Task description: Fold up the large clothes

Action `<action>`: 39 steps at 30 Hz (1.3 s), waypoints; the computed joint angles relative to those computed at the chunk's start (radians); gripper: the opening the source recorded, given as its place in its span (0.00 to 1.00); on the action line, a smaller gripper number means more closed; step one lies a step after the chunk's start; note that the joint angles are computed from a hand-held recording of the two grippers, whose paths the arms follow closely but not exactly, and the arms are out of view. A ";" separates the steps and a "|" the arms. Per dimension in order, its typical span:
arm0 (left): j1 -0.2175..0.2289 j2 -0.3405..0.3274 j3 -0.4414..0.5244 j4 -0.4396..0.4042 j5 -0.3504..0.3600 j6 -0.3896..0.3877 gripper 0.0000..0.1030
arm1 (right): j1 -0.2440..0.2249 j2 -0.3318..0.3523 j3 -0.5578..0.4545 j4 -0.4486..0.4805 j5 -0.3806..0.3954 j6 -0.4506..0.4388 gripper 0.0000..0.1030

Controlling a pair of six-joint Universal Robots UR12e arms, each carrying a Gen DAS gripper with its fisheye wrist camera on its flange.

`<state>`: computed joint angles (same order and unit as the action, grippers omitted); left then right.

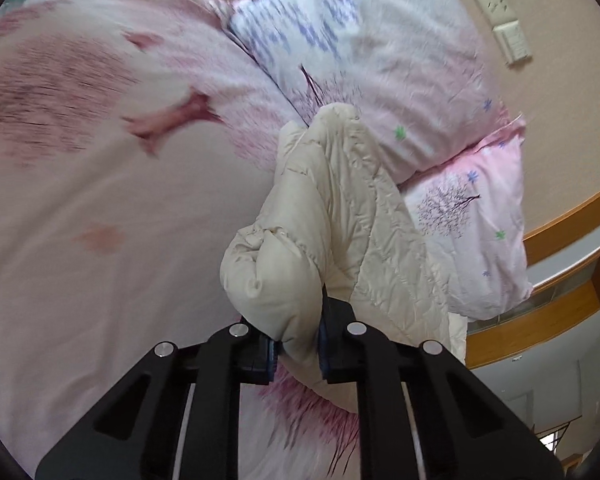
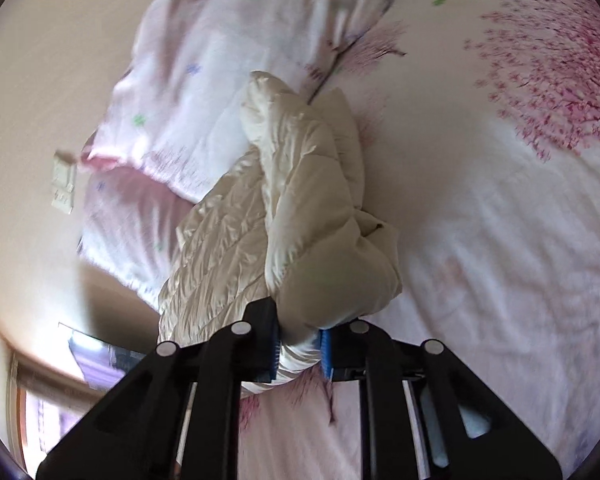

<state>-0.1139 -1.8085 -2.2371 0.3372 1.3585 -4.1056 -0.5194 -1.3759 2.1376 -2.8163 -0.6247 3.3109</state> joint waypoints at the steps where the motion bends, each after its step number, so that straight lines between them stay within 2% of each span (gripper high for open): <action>1: 0.004 0.015 -0.021 0.007 0.009 -0.001 0.14 | 0.002 -0.010 0.006 0.036 0.010 -0.038 0.15; 7: 0.030 0.120 -0.150 0.032 0.078 -0.024 0.14 | 0.024 -0.074 0.045 0.239 0.048 -0.260 0.15; 10: 0.037 0.160 -0.190 0.026 0.110 -0.007 0.14 | 0.036 -0.111 0.070 0.274 0.015 -0.338 0.17; 11: 0.043 0.165 -0.197 0.018 0.098 0.004 0.14 | 0.039 -0.121 0.077 0.264 -0.007 -0.348 0.25; 12: 0.049 0.165 -0.200 0.012 0.080 0.012 0.15 | 0.043 -0.132 0.087 0.222 -0.056 -0.331 0.32; 15: 0.053 0.161 -0.201 -0.003 0.061 0.021 0.20 | 0.039 -0.148 0.100 0.152 -0.117 -0.273 0.49; 17: 0.052 0.160 -0.205 0.000 0.063 0.017 0.36 | 0.045 -0.165 0.116 0.034 -0.206 -0.210 0.55; 18: 0.054 0.159 -0.209 0.015 0.061 0.009 0.42 | 0.059 -0.177 0.126 -0.062 -0.286 -0.178 0.56; 19: 0.053 0.158 -0.216 0.029 0.065 0.002 0.54 | 0.071 -0.182 0.129 -0.121 -0.340 -0.165 0.56; 21: 0.038 0.161 -0.220 0.046 0.107 -0.002 0.58 | 0.108 -0.190 0.133 -0.247 -0.418 -0.162 0.56; 23: 0.023 0.166 -0.221 0.046 0.142 0.003 0.67 | 0.141 -0.189 0.118 -0.275 -0.419 -0.215 0.55; 25: 0.001 0.169 -0.225 0.059 0.193 -0.008 0.71 | 0.183 -0.185 0.098 -0.262 -0.378 -0.294 0.47; 27: -0.014 0.169 -0.225 0.060 0.222 -0.020 0.71 | 0.225 -0.180 0.075 -0.211 -0.352 -0.360 0.36; 29: -0.030 0.165 -0.227 0.066 0.247 -0.049 0.72 | 0.282 -0.165 0.047 -0.156 -0.355 -0.426 0.26; 30: -0.035 0.164 -0.227 0.067 0.251 -0.059 0.72 | 0.295 -0.164 0.049 -0.155 -0.356 -0.445 0.22; 33: -0.048 0.150 -0.231 0.085 0.255 -0.083 0.72 | 0.359 -0.134 0.026 -0.143 -0.402 -0.486 0.20; 36: -0.057 0.137 -0.223 0.085 0.254 -0.082 0.72 | 0.377 -0.132 0.026 -0.105 -0.409 -0.497 0.19; 39: -0.060 0.131 -0.206 0.053 0.240 -0.064 0.72 | 0.399 -0.115 0.021 -0.121 -0.440 -0.489 0.19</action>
<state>-0.1737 -1.6777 -2.4434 0.3906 1.5985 -4.1697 -0.1205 -1.4911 2.1582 -2.9370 -1.0643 2.8222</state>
